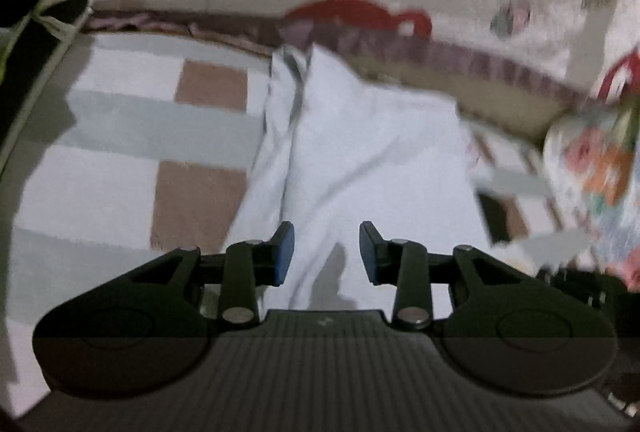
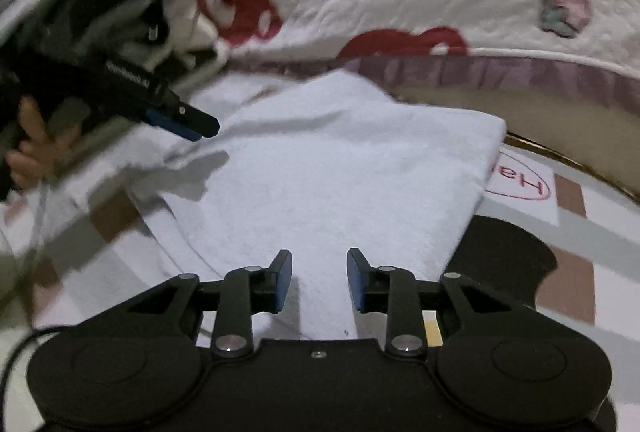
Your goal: Fold clothes
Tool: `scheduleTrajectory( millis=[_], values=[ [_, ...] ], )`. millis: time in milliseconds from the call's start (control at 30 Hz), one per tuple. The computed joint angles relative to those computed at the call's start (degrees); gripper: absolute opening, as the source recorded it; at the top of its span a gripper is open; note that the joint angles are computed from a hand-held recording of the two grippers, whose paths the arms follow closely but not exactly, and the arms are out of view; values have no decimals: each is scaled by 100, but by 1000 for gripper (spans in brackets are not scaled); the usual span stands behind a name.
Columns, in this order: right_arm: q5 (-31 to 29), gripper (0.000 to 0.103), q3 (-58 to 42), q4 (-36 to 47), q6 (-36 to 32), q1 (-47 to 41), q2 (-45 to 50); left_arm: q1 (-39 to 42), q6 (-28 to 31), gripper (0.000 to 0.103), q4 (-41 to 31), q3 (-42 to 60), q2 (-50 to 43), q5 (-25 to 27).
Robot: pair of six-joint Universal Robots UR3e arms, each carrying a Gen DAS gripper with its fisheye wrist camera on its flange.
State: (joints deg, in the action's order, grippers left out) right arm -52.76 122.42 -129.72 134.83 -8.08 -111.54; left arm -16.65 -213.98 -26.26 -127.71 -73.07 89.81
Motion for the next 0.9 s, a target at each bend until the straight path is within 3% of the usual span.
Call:
scheduleTrajectory(
  millis=[67,133,267,333,433,533,667,800,900],
  values=[
    [-249,35,26,-26,190,120,64,-184,37,36,-600,350,-266,289],
    [-69,37,357,367,-11,-255,-408,-323,113,36,-966,570,-426,524],
    [318,38,744,1745,-579,-1113,-1467,-371,-86,36,-944,591,-449,593],
    [389,38,957,2020,-903,-1332,-1916,-436,-54,37,-903,594,-396,740],
    [225,40,921,1787,-970,-1132,-1789,-412,108,45,-164,434,-263,1043],
    [149,41,587,1952,-947,-1030,-1418,224,159,48,717,427,-492,356],
    [204,41,226,2415,-1293,-1104,-1097,843,1181,48,690,1856,-1880,-258],
    [228,45,-422,3017,-2339,-1116,-589,693,2650,48,-351,4147,-3666,293],
    [401,49,-722,2594,-2829,-1187,-102,813,3313,50,-991,5256,-4513,132]
  ],
)
